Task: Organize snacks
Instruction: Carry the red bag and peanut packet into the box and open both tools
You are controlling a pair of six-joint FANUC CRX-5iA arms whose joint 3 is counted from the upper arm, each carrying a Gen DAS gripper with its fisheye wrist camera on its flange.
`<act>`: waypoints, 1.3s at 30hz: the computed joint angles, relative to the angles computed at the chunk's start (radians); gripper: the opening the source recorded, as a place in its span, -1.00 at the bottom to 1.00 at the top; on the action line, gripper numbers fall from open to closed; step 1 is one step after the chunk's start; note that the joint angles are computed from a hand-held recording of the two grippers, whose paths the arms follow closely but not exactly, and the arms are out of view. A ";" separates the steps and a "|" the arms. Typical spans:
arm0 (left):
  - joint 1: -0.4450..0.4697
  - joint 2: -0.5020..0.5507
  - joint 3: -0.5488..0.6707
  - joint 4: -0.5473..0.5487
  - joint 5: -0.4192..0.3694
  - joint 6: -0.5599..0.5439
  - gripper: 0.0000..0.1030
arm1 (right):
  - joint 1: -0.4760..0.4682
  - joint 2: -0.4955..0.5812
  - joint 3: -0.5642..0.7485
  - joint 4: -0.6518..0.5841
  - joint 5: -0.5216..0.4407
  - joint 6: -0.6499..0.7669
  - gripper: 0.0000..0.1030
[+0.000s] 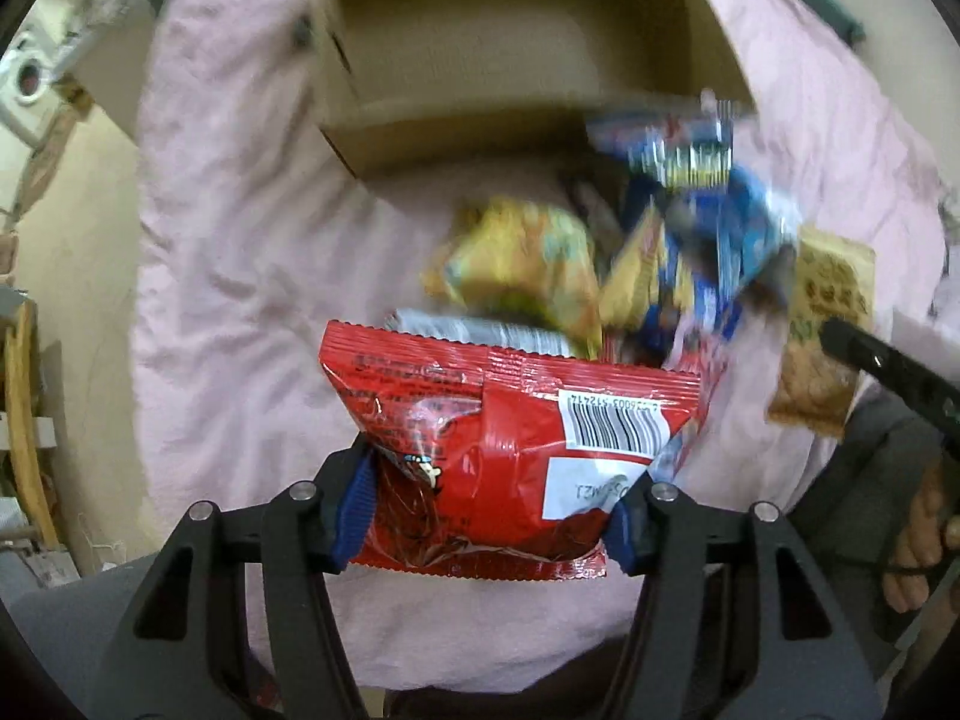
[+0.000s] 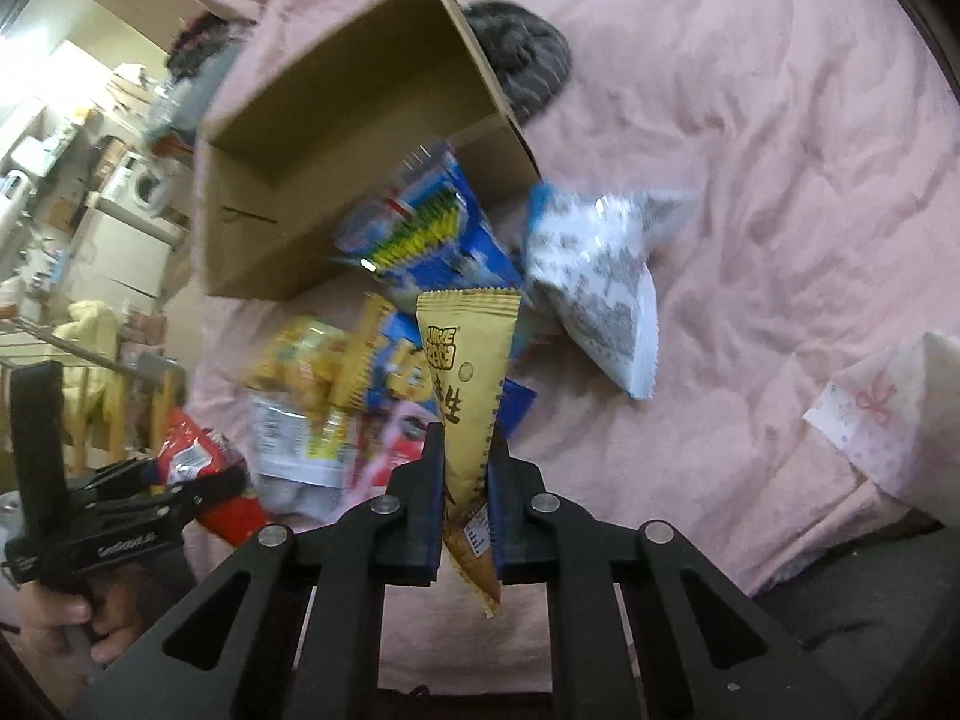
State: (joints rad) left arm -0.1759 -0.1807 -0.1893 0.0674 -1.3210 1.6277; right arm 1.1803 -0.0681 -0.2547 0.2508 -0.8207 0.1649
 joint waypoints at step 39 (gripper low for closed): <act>-0.068 0.382 0.438 -0.232 0.166 0.227 0.11 | -0.248 0.463 0.568 -0.096 -0.016 0.539 -0.77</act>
